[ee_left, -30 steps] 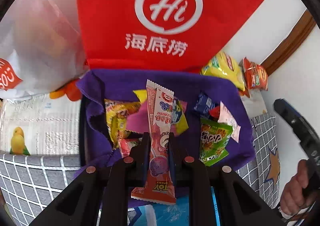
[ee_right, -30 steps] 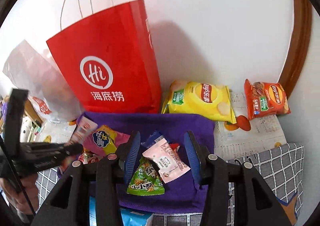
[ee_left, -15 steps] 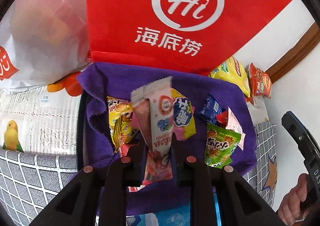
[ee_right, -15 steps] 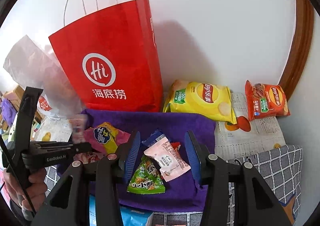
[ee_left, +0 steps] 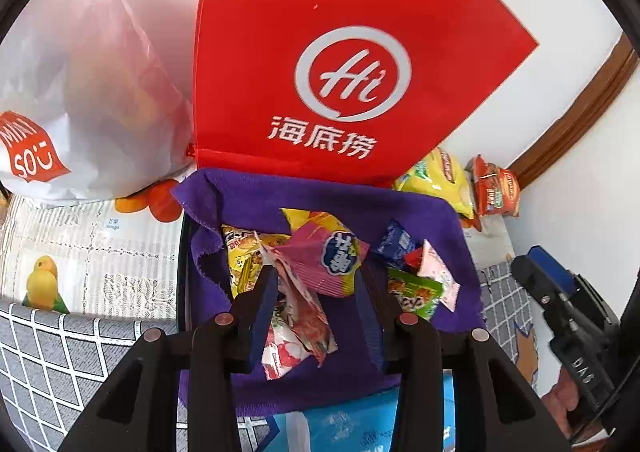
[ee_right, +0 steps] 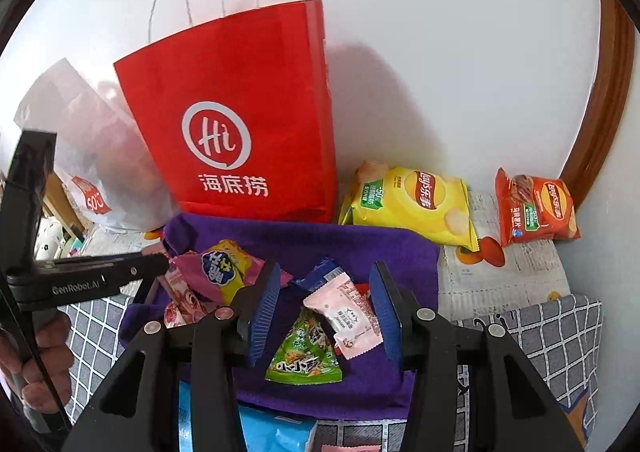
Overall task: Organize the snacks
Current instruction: 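Open the right gripper to drop the pink packet while the left gripper releases the stick packet, then withdraw both tools back toward the snacks beside the tissue box, then grasp the pink rice-cake packet with the right gripper while the left gripper grasps the panda-print bag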
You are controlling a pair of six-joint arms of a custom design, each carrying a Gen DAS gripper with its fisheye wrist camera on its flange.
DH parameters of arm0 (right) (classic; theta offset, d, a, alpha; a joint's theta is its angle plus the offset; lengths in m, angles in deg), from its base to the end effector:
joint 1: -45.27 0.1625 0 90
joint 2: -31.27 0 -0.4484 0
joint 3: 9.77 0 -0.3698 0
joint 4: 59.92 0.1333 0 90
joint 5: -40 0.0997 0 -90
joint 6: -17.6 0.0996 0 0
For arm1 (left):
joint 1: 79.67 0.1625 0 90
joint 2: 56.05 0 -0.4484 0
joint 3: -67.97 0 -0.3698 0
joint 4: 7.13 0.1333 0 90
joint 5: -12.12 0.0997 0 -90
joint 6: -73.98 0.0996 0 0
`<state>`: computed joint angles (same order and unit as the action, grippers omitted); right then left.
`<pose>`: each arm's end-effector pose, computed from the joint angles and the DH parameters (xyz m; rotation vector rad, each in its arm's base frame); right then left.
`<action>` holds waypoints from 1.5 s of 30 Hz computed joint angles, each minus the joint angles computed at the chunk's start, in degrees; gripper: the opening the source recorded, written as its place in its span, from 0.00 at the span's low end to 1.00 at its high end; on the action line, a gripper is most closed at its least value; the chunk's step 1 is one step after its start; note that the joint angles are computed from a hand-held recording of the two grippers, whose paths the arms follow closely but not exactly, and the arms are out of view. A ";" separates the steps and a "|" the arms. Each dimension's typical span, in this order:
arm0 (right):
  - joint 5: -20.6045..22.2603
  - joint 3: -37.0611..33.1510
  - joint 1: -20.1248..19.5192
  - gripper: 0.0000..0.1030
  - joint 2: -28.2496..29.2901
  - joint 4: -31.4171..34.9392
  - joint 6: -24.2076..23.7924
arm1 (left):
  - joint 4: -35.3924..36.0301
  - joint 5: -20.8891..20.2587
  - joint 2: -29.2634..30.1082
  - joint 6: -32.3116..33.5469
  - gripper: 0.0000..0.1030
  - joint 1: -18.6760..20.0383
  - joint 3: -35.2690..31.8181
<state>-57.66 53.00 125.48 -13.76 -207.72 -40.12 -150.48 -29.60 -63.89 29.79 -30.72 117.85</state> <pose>-0.0193 -0.8176 0.3557 0.9838 -2.3673 0.6815 -0.3882 -0.7620 -0.0694 -0.1785 2.4832 -0.9360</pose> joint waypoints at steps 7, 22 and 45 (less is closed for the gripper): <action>-0.41 3.67 -0.83 0.49 -2.48 -0.32 0.56 | -3.39 0.27 -1.46 1.66 0.39 -1.19 2.72; -3.03 11.71 -9.43 0.45 -8.42 2.33 5.41 | -4.47 1.98 -2.50 2.54 0.44 -3.48 4.28; -7.44 16.01 -12.34 0.33 -9.75 0.38 -3.33 | -1.68 2.28 -1.23 2.80 0.45 -3.65 1.89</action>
<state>-65.09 69.01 113.15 -23.51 -207.35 -43.46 -152.16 -27.32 -65.13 32.59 -34.37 119.74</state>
